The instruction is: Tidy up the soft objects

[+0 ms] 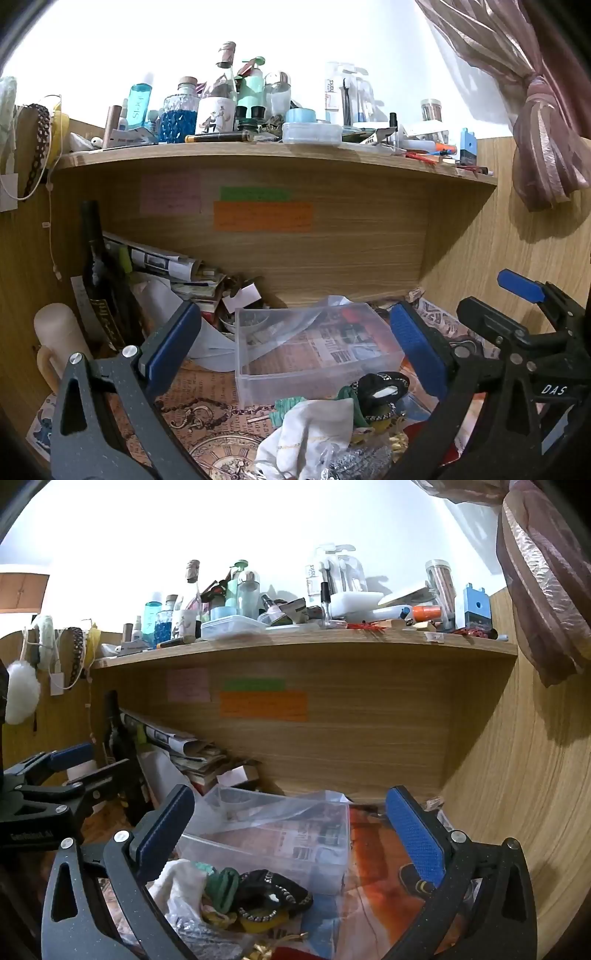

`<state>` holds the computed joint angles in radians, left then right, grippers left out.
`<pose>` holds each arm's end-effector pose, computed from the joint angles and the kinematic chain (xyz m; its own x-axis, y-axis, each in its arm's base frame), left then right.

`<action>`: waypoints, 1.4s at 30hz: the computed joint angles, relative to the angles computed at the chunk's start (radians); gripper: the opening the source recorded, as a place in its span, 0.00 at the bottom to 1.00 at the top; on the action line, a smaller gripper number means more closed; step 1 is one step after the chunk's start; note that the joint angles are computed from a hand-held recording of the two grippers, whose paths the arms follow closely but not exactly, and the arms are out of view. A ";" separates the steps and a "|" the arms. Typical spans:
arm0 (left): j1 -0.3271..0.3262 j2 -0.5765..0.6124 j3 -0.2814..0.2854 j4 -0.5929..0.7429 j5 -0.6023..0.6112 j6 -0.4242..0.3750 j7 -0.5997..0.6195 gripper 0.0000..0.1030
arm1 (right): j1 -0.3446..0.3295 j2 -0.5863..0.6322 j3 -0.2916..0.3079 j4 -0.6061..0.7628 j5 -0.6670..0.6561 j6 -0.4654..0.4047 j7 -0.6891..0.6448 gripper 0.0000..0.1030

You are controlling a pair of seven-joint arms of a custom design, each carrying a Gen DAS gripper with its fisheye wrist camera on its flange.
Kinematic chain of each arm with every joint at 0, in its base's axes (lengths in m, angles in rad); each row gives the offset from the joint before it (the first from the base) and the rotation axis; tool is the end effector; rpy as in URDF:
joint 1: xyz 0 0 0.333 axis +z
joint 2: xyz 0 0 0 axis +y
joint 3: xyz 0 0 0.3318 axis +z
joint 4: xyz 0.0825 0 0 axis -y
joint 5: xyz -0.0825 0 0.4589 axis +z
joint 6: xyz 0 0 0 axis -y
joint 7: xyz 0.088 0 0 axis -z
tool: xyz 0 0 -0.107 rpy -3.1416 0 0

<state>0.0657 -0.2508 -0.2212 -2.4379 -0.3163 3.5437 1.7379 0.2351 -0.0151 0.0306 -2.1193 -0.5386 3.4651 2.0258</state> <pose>0.5387 -0.0531 0.5338 -0.0013 -0.9992 0.0393 -0.2273 -0.0380 -0.9731 0.5912 0.2234 0.5531 0.4252 -0.9049 0.0182 -0.2163 -0.1211 -0.9688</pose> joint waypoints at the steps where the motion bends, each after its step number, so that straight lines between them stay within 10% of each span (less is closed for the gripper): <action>1: -0.008 0.001 0.010 -0.001 0.011 0.003 -0.012 1.00 | 0.000 0.000 0.000 0.000 0.000 0.000 0.000 1.00; 42: -0.017 0.018 0.032 0.008 0.072 0.002 -0.055 1.00 | -0.021 0.009 -0.006 0.028 -0.169 0.002 0.191 1.00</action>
<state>0.0486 -0.2327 -0.1887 -2.4298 -0.2444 3.5457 1.6826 0.2138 -0.0064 0.0250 -2.0911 -0.7073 3.4676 2.2170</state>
